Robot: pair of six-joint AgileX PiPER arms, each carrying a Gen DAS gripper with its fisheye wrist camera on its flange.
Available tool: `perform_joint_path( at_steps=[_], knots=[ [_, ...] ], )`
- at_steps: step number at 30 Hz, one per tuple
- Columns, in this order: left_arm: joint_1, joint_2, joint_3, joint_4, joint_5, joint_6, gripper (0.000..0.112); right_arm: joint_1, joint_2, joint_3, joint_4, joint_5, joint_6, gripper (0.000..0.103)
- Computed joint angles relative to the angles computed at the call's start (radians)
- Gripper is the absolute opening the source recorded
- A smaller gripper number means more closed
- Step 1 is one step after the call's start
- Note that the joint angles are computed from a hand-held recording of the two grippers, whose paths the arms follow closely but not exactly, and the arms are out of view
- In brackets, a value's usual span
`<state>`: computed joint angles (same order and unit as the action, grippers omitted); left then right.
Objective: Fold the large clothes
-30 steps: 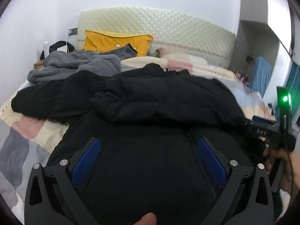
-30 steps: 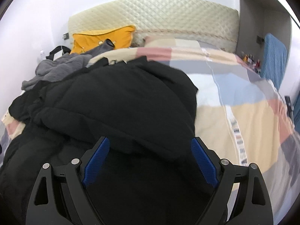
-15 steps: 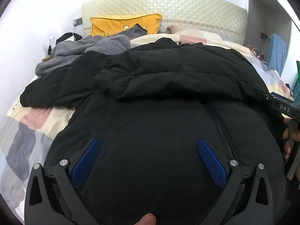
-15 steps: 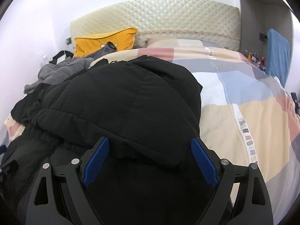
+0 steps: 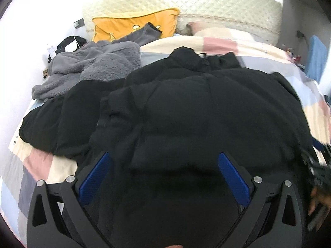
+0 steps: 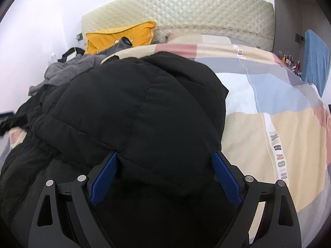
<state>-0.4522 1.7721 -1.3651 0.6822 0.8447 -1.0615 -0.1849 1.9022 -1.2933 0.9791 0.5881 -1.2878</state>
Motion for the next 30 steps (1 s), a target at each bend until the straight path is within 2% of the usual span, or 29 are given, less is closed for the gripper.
perform_joint_path(
  at_steps=[2,4,7,8,11,14,20,22,24,27,30],
  knots=[
    [0.031,0.051,-0.050,0.015,0.000,0.018,0.103,-0.008,0.002,-0.026,-0.078,0.046,0.062,0.091],
    [0.050,0.097,-0.091,0.033,0.015,0.035,0.103,-0.029,-0.011,-0.017,-0.090,0.074,0.035,0.091],
    [0.087,0.153,-0.134,0.031,0.024,0.066,0.103,-0.050,-0.050,0.060,-0.071,0.000,-0.093,0.091],
    [0.097,0.167,-0.134,0.047,0.024,0.049,0.103,-0.053,-0.038,0.062,-0.105,-0.020,-0.073,0.091],
    [0.126,0.182,-0.137,0.026,0.013,0.040,0.103,-0.052,0.027,0.007,-0.228,-0.011,0.079,0.091],
    [0.151,0.188,-0.148,-0.025,-0.002,0.051,0.103,-0.067,0.046,-0.016,-0.130,0.007,0.040,0.091],
    [0.154,0.182,-0.138,-0.020,-0.022,0.051,0.103,-0.131,0.036,-0.043,0.082,0.050,-0.008,0.090],
    [0.154,0.178,-0.131,-0.017,-0.037,0.053,0.103,-0.146,0.036,-0.051,0.108,0.044,-0.006,0.090],
    [0.155,0.184,-0.133,-0.024,-0.046,0.058,0.103,-0.155,0.052,-0.075,0.080,0.039,0.065,0.090],
    [0.148,0.198,-0.131,-0.014,-0.056,0.040,0.103,-0.167,0.097,-0.121,0.056,0.075,0.122,0.090],
    [0.140,0.216,-0.138,0.003,-0.053,0.020,0.103,-0.161,0.130,-0.145,0.026,0.075,0.146,0.091]
  ],
)
